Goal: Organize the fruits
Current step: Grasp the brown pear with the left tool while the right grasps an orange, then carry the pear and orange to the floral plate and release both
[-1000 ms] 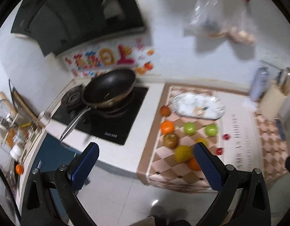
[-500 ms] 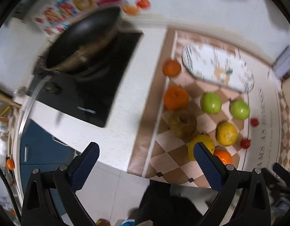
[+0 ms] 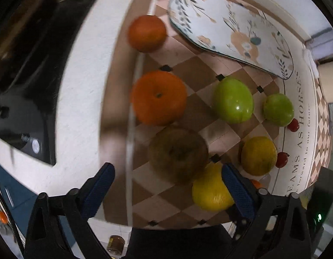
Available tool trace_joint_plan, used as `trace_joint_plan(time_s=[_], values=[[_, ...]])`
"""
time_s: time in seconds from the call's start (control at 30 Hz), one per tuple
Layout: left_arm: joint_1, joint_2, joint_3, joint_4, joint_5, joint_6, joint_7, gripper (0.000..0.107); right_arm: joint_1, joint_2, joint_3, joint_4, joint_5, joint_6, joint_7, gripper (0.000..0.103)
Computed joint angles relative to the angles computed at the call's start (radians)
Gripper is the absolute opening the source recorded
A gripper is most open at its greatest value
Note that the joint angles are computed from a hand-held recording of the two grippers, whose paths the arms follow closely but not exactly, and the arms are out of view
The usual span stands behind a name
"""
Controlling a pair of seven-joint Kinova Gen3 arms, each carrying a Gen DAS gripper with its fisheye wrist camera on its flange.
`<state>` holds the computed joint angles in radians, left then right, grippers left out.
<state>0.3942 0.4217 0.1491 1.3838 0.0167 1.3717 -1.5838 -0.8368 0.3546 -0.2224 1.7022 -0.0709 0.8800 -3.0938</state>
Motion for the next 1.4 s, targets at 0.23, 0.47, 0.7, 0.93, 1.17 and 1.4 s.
trace_joint_plan(time_s=[0.23, 0.47, 0.7, 0.93, 1.17, 1.4], values=[[0.097, 0.047, -0.048, 0.005, -0.037, -0.023, -0.049, 0.067, -0.002, -0.039, 0.003, 0.049, -0.003, 0.015, -0.085, 0.068], [0.049, 0.033, 0.045, 0.062, -0.094, -0.094, -0.046, 0.065, 0.006, -0.042, -0.005, 0.073, -0.006, -0.021, -0.108, 0.069], [0.157, 0.003, -0.1, 0.086, -0.038, -0.107, -0.095, 0.064, 0.027, -0.063, -0.017, 0.11, -0.03, -0.055, -0.084, 0.068], [0.06, -0.066, -0.013, 0.039, -0.002, -0.011, -0.125, 0.064, 0.084, -0.203, -0.022, 0.159, -0.038, -0.016, -0.045, 0.068], [0.109, -0.019, -0.132, -0.238, 0.176, 0.162, -0.173, 0.065, 0.173, -0.316, -0.014, 0.083, 0.075, 0.128, -0.031, 0.068], [0.064, 0.178, 0.109, -0.563, 0.018, 0.131, 0.002, 0.065, 0.405, -0.206, 0.003, -0.051, 0.13, 0.174, 0.233, 0.068]])
